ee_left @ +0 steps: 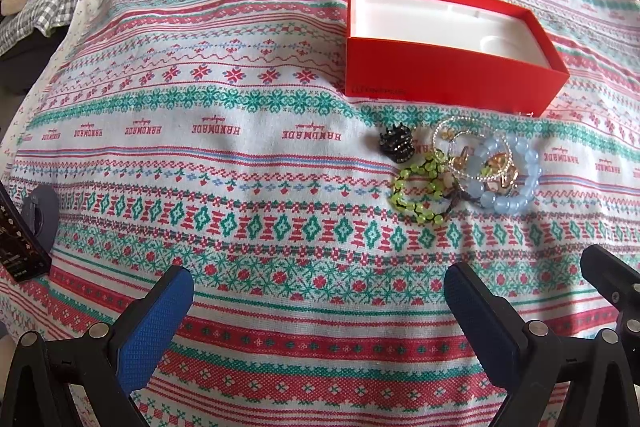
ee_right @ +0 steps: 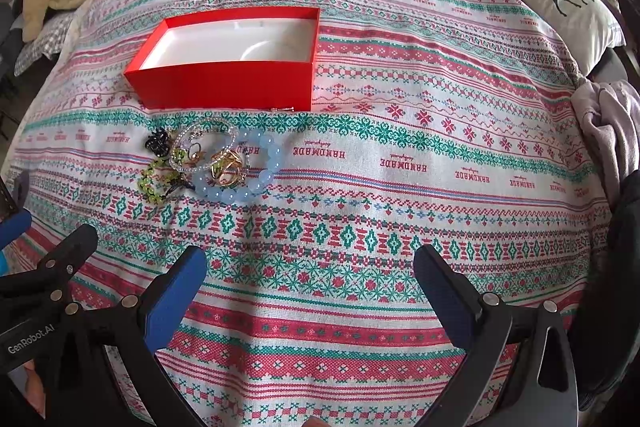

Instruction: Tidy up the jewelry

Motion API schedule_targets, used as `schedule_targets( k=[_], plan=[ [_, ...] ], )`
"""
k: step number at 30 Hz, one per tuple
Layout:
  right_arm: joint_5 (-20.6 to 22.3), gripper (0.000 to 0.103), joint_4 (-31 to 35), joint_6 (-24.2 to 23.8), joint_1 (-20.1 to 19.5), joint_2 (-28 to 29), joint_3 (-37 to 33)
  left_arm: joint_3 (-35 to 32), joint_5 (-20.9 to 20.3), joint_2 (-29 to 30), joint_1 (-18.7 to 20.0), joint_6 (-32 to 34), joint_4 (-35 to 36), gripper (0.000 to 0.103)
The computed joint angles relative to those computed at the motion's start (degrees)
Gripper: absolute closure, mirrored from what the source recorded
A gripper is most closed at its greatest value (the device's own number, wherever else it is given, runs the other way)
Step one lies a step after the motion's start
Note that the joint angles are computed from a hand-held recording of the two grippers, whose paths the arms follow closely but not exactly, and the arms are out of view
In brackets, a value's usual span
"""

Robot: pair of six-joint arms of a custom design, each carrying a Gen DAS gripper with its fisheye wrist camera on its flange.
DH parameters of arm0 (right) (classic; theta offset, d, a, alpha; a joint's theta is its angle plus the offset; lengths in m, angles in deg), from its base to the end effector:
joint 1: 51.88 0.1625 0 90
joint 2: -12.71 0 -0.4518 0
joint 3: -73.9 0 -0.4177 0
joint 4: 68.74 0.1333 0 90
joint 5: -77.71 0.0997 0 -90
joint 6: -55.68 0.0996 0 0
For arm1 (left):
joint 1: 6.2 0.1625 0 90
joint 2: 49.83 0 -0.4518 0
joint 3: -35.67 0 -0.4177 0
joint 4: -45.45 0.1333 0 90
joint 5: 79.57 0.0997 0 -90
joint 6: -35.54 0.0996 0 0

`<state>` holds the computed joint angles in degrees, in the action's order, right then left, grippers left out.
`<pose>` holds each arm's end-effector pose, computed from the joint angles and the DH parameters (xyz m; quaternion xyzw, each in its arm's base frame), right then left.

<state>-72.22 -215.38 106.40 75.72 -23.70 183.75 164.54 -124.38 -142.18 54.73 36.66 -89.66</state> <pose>0.3812 -0.4179 -0.0463 -0.0254 -0.8598 0.2534 0.4426 -0.0288 -0.4716 0.3108 0.2120 0.8964 -0.1596 0.3551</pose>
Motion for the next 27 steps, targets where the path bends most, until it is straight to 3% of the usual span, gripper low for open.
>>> schedule_targets(
  k=[27],
  plan=[
    [-0.68, 0.000, 0.95, 0.80, 0.19, -0.27, 0.18, 0.16, 0.75, 0.60, 0.17, 1.09, -1.88, 0.000]
  ],
)
